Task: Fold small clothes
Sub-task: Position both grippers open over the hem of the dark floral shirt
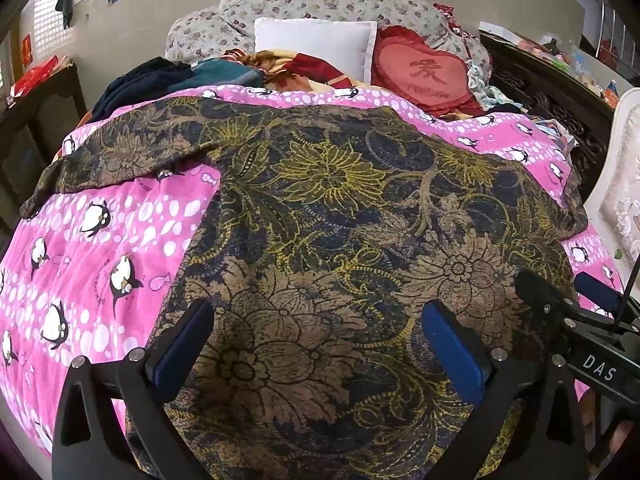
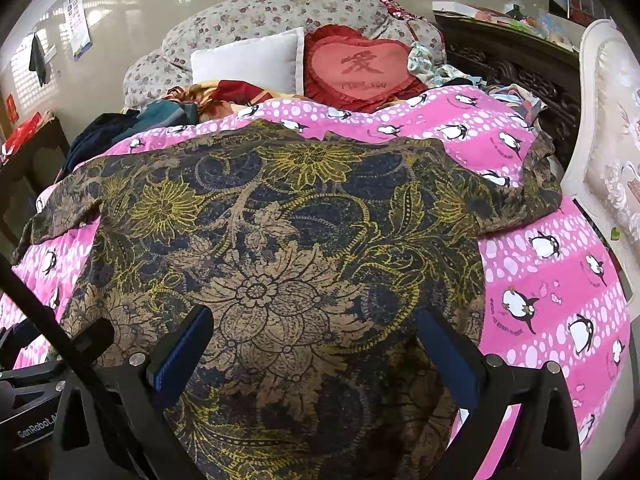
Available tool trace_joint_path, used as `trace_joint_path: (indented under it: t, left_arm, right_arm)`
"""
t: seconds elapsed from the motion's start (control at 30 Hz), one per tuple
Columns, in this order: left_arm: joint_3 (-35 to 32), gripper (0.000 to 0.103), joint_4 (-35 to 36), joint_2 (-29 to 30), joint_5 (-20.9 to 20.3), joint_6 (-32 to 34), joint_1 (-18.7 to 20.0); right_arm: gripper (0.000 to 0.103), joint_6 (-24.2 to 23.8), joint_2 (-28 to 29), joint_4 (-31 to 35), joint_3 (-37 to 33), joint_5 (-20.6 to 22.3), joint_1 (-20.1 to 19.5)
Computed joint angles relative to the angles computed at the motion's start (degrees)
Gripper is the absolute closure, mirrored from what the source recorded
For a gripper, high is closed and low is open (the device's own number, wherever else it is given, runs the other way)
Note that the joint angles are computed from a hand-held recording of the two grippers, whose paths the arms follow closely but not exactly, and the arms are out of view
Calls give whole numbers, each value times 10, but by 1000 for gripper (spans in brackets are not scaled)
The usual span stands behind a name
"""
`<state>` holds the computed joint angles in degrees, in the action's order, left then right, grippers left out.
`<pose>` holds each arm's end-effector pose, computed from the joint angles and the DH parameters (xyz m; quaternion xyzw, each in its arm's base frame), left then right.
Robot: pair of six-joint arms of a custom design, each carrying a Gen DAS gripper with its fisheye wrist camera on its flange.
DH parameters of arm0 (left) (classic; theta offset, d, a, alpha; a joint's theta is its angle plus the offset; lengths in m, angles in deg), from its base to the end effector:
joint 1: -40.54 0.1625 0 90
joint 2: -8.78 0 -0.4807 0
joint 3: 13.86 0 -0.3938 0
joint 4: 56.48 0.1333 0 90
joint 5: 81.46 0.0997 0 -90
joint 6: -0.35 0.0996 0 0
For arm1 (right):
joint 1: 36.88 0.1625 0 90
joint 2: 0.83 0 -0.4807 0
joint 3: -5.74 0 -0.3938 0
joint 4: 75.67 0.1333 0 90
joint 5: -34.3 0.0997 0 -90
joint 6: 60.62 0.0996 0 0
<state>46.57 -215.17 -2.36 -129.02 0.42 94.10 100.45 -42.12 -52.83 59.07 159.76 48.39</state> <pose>-0.3418 -0.8005 -0.0793 0.2299 0.8917 -0.2606 0.2899 0.0129 -0.7595 0.2694 -0.0354 -0.8554 0.3760 0.3546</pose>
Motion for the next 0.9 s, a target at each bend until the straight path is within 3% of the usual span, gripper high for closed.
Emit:
trace_joint_path:
  t: [0.9]
  left_arm:
    - [-17, 0, 19, 7, -2, -12, 8]
  right_arm:
    - [0, -1, 27, 29, -42, 0, 1]
